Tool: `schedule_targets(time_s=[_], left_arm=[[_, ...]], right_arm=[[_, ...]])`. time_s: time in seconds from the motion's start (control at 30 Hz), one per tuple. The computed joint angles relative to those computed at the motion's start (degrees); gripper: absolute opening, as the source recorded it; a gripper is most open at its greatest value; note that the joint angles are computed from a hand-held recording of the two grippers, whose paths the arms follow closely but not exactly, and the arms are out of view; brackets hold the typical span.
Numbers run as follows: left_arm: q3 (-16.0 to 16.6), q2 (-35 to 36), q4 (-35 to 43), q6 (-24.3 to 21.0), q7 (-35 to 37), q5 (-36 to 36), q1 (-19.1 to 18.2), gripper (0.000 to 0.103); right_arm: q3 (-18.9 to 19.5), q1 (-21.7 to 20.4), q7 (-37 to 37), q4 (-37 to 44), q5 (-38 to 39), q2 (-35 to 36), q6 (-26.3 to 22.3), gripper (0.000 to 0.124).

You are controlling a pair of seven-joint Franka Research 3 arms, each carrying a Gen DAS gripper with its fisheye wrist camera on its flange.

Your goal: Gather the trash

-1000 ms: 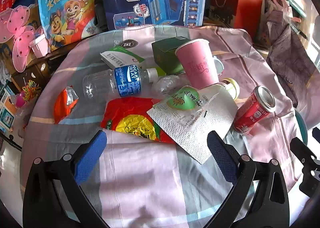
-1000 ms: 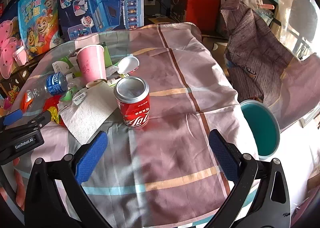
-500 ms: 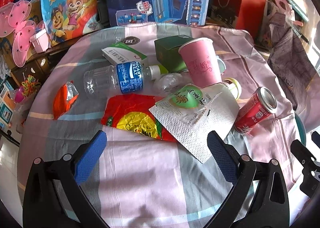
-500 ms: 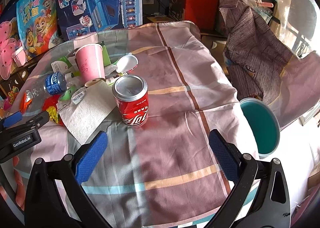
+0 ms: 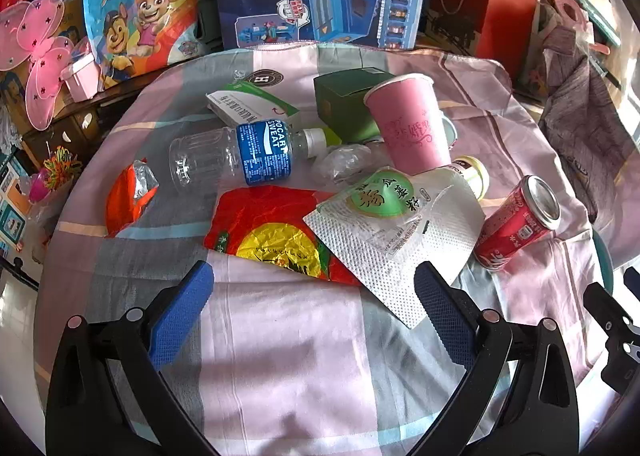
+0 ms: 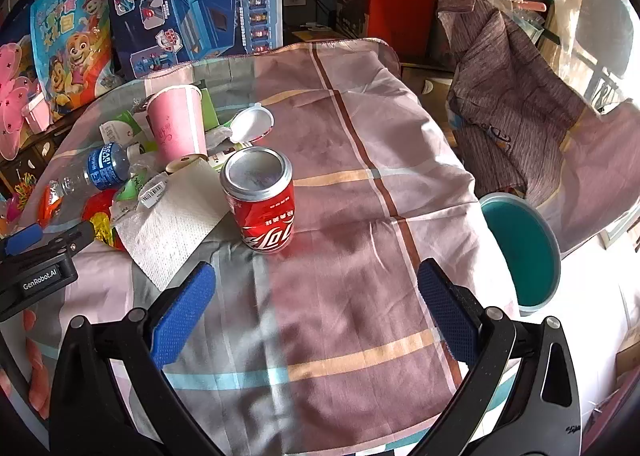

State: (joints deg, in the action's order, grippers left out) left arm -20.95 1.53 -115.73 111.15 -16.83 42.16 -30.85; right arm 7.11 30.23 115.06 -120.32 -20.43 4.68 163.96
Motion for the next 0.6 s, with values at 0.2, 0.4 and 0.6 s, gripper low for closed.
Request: schedule_targets(time_s=[0.2,0.4,0.6], left_arm=[[0.18,-0.46,-0.99,1.28,0.11,-0.31,0.32,0.1],[0.16,-0.95,-1.88,2.19,0.09,-0.76,0.69,0.1],[0.22,-1.35,-2.92,4.2,1.1,-0.21,1.14,0.1]], right_arm=[[-0.17,0.17,0.15,0.55,0.01,0.5,-0.47,0.097],[-0.36,0.46,0.53,1.04,-0.62,0.9,-0.85,0.097],[-0.61,0.89,0.82,2.09,-1.02,1.75,-1.56,0.097]])
